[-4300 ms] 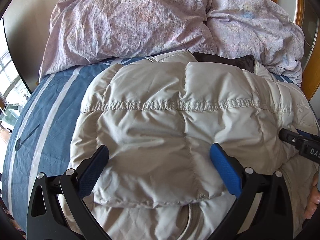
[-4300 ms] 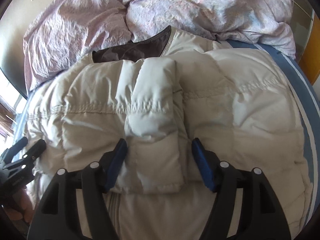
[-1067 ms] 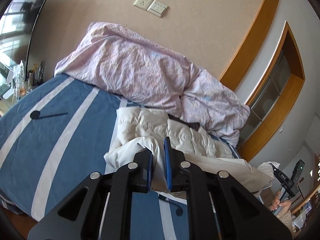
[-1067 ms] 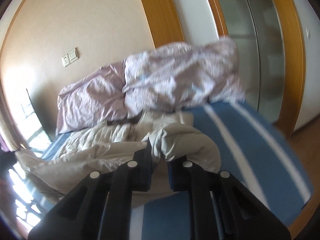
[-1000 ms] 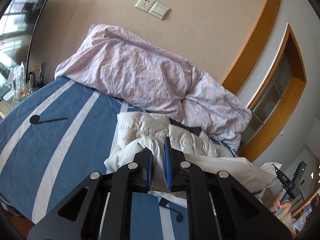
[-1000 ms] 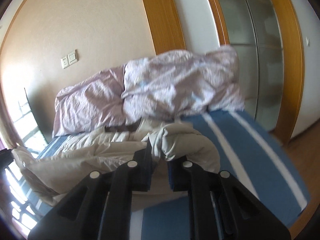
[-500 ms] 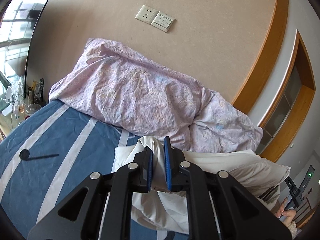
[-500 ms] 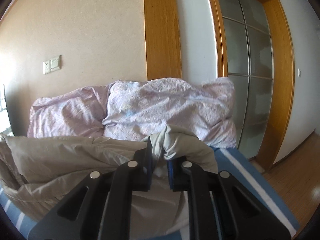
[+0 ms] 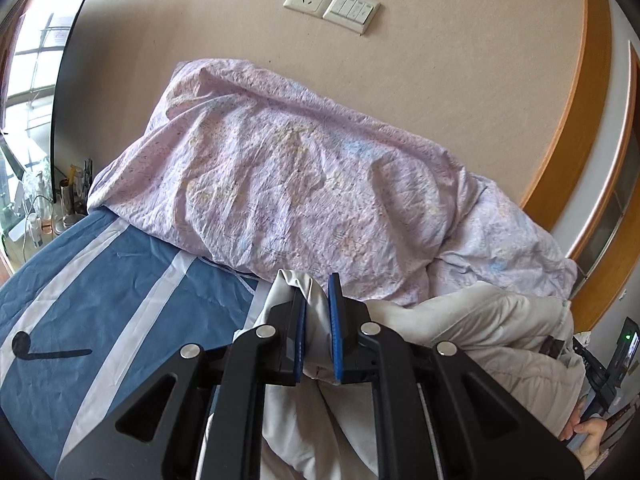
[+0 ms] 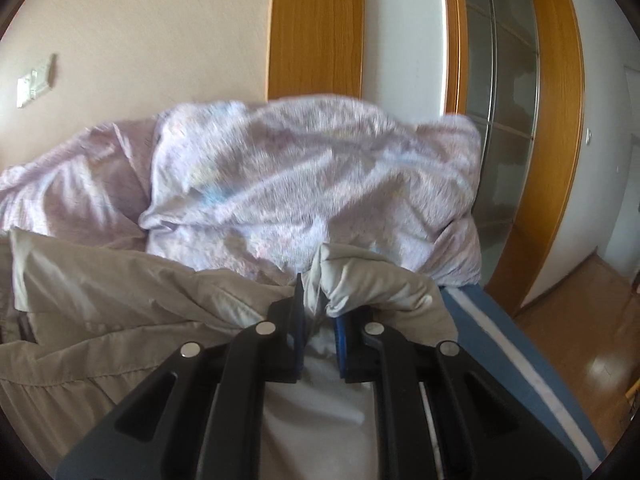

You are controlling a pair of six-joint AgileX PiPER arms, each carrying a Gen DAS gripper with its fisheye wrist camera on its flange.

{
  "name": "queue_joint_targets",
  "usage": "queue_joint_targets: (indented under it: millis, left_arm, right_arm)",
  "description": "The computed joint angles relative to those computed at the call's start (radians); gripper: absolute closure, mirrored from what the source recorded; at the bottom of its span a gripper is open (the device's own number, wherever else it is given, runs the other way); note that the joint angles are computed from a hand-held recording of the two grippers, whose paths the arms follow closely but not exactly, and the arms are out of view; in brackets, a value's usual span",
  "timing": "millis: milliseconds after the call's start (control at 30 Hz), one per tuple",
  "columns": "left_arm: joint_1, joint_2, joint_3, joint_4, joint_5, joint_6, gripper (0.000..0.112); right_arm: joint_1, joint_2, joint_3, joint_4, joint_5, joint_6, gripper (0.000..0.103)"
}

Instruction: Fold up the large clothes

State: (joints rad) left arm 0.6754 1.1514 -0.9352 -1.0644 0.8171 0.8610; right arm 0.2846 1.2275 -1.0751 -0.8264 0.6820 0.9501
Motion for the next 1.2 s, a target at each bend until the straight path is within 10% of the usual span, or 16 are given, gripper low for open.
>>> queue_joint_targets:
  millis: [433, 500, 600, 667, 700, 733, 1033, 1200]
  left_arm:
    - [-0.144, 0.138, 0.004, -0.011, -0.178, -0.005, 0.102]
    - [-0.142, 0.14, 0.006, -0.02, -0.175, -0.01, 0.098]
    - [-0.14, 0.157, -0.016, -0.01, -0.145, -0.047, 0.079]
    - [-0.138, 0.161, -0.028, -0.019, -0.126, -0.052, 0.048]
    - [-0.139, 0.14, -0.013, -0.05, -0.148, -0.029, 0.014]
    - [-0.138, 0.096, 0.025, -0.121, -0.199, 0.035, 0.011]
    - [-0.187, -0.179, 0.142, -0.003, -0.184, 0.118, 0.011]
    - [-0.365, -0.33, 0.266, 0.253, -0.269, -0.09, 0.011]
  right_arm:
    - [-0.065, 0.204, -0.125, 0.14, -0.005, -0.053, 0.088]
    - [-0.092, 0.21, -0.138, 0.224, -0.021, -0.114, 0.072]
    - [-0.122, 0.192, -0.135, 0.316, -0.069, -0.178, 0.031]
    - [-0.117, 0.154, -0.106, 0.293, -0.125, -0.157, 0.024]
    - [-0.1, 0.139, -0.1, 0.248, -0.127, -0.128, 0.024]
    - [-0.08, 0.125, -0.094, 0.209, -0.123, -0.109, 0.024]
    - [0.149, -0.06, 0.052, 0.081, -0.017, -0.082, 0.024]
    - [0.252, -0.123, 0.153, 0.059, 0.034, -0.035, 0.024]
